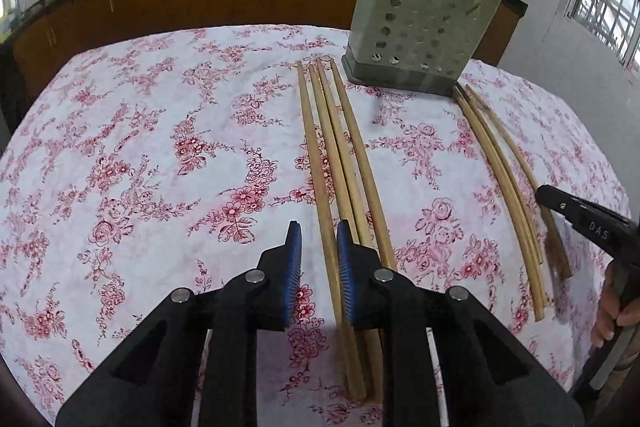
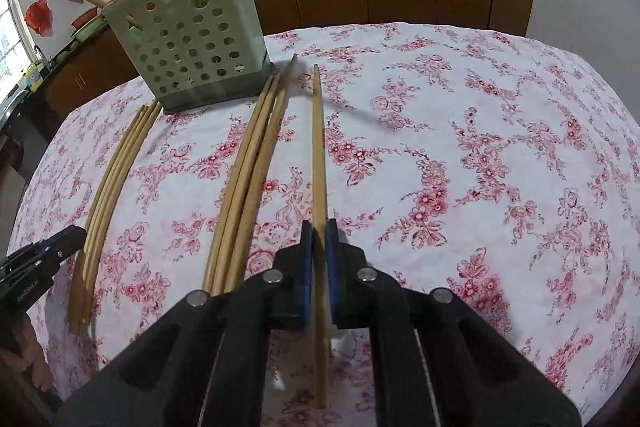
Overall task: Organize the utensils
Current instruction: 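Return to the table and close the right gripper on a chopstick while the left grasps another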
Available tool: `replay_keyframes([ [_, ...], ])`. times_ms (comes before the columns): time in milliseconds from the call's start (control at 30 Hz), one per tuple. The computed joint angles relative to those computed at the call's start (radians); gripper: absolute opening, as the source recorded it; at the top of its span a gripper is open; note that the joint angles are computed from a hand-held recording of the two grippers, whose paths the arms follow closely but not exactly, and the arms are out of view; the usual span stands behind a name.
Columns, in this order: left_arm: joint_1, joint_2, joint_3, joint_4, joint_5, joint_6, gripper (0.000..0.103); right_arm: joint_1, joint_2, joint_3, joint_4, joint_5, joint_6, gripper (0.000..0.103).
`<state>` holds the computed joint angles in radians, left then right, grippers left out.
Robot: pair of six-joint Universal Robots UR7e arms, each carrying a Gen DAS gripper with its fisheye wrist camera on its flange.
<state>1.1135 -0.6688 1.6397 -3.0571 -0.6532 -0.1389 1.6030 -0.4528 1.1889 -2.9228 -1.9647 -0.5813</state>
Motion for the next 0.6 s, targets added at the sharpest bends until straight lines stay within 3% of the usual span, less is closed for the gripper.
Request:
replay_keyframes([
  [167,-0.008,0.015,0.000,-0.019,0.035,0.018,0.018,-0.003,-0.020,0.041,-0.024,0.007,-0.021,0.010],
  [300,-0.006,0.021,-0.004,-0.033,0.056,0.014,0.008,-0.002,-0.015,0.050,-0.061,0.003,-0.063,0.009],
  [600,0.040,0.013,-0.073,-0.002,0.074,0.004,0.008,-0.004,0.036,-0.043,-0.076,-0.019,-0.066,0.009],
])
